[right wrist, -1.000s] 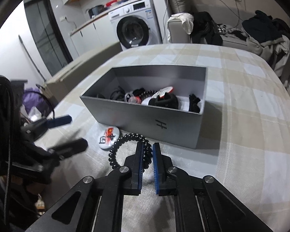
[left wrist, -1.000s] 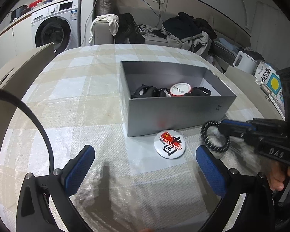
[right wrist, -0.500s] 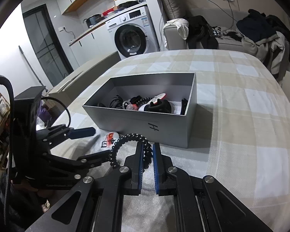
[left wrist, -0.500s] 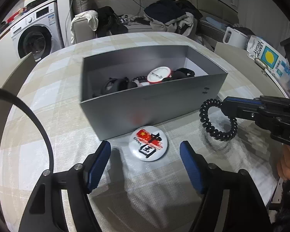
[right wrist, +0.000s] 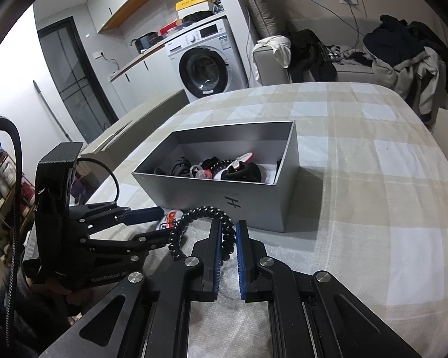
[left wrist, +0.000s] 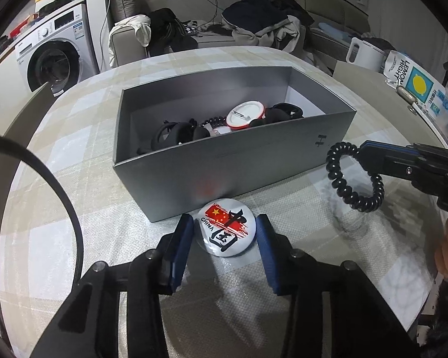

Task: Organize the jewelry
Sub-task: 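Grasp the white printed badge with the left gripper while the right gripper lifts the coil tie, then carry the badge with the left gripper while the right gripper carries the coil tie into the box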

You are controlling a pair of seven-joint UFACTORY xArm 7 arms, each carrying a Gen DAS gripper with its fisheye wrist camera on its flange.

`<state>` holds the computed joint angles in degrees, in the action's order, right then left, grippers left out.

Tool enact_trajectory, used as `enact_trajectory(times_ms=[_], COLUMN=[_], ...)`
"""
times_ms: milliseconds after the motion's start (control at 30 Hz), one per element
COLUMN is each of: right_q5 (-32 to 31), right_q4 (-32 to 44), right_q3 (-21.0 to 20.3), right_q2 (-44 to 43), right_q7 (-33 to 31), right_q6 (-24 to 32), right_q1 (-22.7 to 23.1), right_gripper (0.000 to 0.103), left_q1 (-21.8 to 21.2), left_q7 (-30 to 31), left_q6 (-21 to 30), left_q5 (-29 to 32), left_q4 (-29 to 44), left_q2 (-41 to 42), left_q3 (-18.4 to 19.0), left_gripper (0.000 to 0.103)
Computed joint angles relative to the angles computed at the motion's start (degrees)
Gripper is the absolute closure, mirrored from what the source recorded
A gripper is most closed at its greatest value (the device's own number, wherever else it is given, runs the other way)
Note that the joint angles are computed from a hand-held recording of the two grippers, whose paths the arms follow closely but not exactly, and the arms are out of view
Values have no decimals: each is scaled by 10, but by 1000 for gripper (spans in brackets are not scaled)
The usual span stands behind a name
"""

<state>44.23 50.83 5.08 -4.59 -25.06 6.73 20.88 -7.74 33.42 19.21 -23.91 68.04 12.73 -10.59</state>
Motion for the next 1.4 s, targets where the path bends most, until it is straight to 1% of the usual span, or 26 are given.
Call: enact_trajectory(times_ms=[167, 267, 367, 500, 633, 800, 967, 1067, 1167, 1400], right_q5=[70, 123, 174, 209, 225, 207, 149, 129, 96, 27], right_q4=[0, 0, 4, 12, 13, 7, -2, -6, -8, -7], right_q3=[-8, -12, -12, -9, -3, -1, -4, -14, -21, -39], right_q2=[-2, -5, -7, -6, -11, -22, -31, -38, -43, -46], right_q7=[-54, -101, -145, -175, -187, -167, -104, -82, -49, 6], right_q6=[-2, -2, 3, 9, 8, -7, -26, -35, -43, -58], right_q1=[11, 16, 18, 11, 6, 5, 8, 17, 23, 38], right_gripper=[95, 95, 95, 95, 95, 95, 95, 95, 95, 95], left_q1=[1, 2, -6, -5, -2, 1, 5, 5, 3, -4], left_q7=[4, 17, 9, 20, 45, 90, 144, 175, 204, 253], left_q6=[-9, -17, -25, -28, -34, -43, -47, -50, -54, -68], left_q5=[-10, -24, -16, -31, -65, -116, -181, -219, -256, -320], left_q4=[-13, -23, -32, -32, -32, -33, -31, -28, -24, -7], left_q2=[-9, -18, -25, -29, -36, -44, -50, -54, -57, -56], left_q3=[-3, -7, -3, -5, -12, -17, -19, -18, -16, -12], left_gripper=[66, 66, 66, 66, 66, 66, 66, 66, 66, 66])
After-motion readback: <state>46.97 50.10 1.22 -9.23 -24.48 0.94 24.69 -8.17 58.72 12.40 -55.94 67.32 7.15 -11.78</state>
